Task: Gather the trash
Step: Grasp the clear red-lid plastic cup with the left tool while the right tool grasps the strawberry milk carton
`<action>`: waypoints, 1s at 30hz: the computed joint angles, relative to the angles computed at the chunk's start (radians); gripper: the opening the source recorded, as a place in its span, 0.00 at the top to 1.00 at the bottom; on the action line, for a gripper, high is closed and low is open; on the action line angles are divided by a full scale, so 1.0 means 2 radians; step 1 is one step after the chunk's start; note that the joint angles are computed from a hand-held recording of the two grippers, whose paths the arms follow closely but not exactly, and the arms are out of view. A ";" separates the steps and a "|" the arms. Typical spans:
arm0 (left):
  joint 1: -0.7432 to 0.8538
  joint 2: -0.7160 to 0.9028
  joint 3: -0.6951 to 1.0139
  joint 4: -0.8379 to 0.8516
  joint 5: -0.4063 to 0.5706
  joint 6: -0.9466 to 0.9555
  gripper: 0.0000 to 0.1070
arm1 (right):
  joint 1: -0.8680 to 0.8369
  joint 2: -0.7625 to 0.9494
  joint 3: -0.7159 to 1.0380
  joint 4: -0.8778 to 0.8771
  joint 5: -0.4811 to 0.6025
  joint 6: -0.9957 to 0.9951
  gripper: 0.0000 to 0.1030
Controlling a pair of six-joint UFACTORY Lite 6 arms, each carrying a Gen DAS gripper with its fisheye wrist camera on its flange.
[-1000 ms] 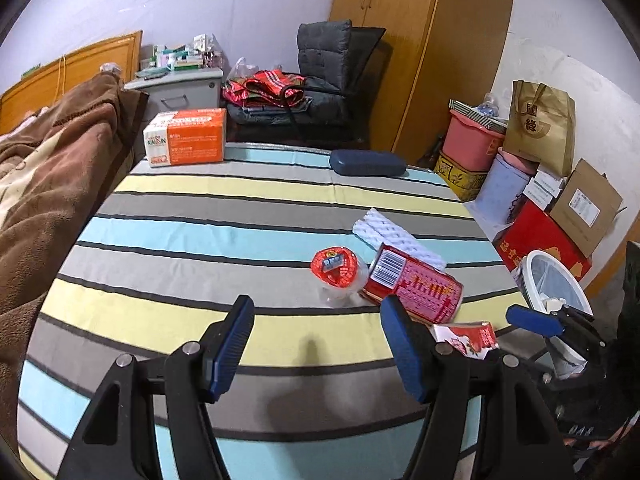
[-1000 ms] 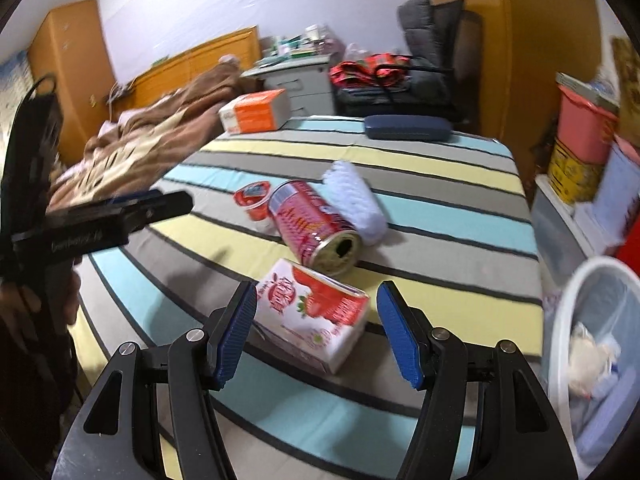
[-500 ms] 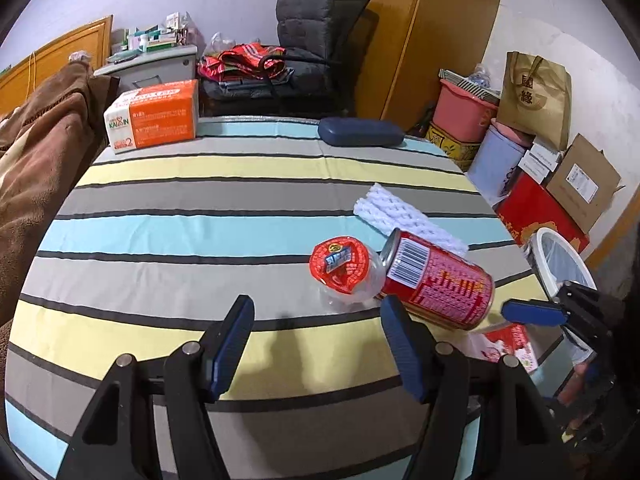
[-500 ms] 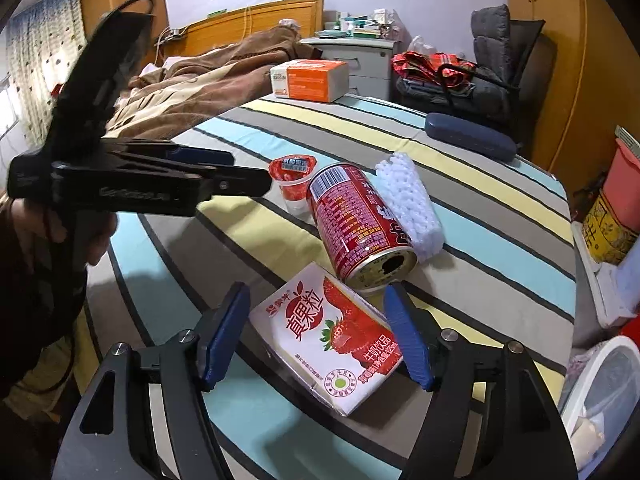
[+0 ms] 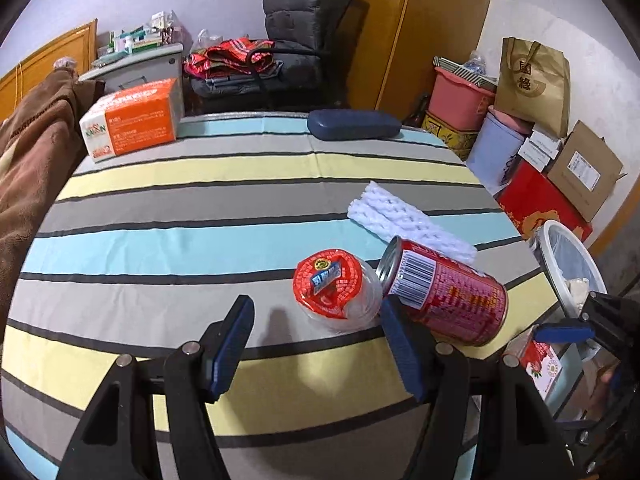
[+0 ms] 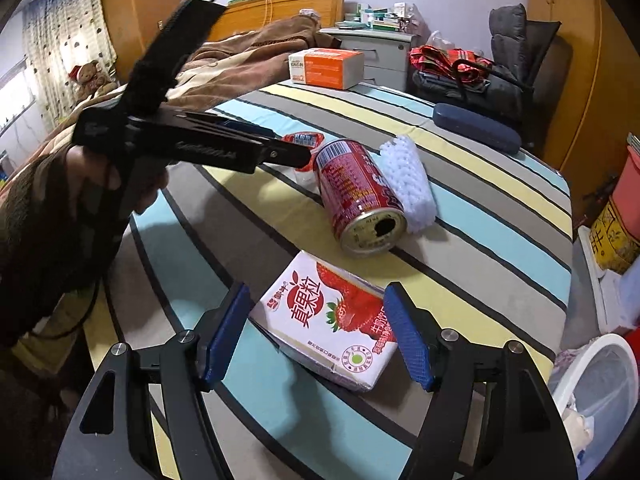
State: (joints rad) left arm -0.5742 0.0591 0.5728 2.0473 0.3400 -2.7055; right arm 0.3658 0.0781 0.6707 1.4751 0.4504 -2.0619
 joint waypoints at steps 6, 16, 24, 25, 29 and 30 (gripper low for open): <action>0.010 0.019 0.006 0.037 0.006 -0.050 0.37 | 0.005 -0.017 -0.018 0.102 -0.047 -0.088 0.31; -0.001 0.046 0.036 -0.026 0.021 0.007 0.37 | -0.024 0.003 -0.018 0.221 -0.055 -0.092 0.28; 0.003 0.042 0.027 0.009 0.016 -0.033 0.55 | -0.035 0.012 -0.023 0.208 -0.036 -0.024 0.28; 0.000 0.039 0.024 0.006 0.019 -0.031 0.59 | -0.036 0.015 -0.023 0.183 -0.024 0.002 0.28; -0.007 0.038 0.023 -0.013 0.026 -0.012 0.59 | -0.009 0.007 -0.045 0.215 -0.033 -0.035 0.28; -0.006 0.037 0.024 -0.011 0.024 -0.014 0.59 | -0.004 0.007 -0.048 0.239 -0.039 -0.056 0.28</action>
State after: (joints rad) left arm -0.5860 0.1332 0.6199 2.0256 0.3880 -2.7329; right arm 0.3580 0.0912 0.5739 1.9534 0.3731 -2.1741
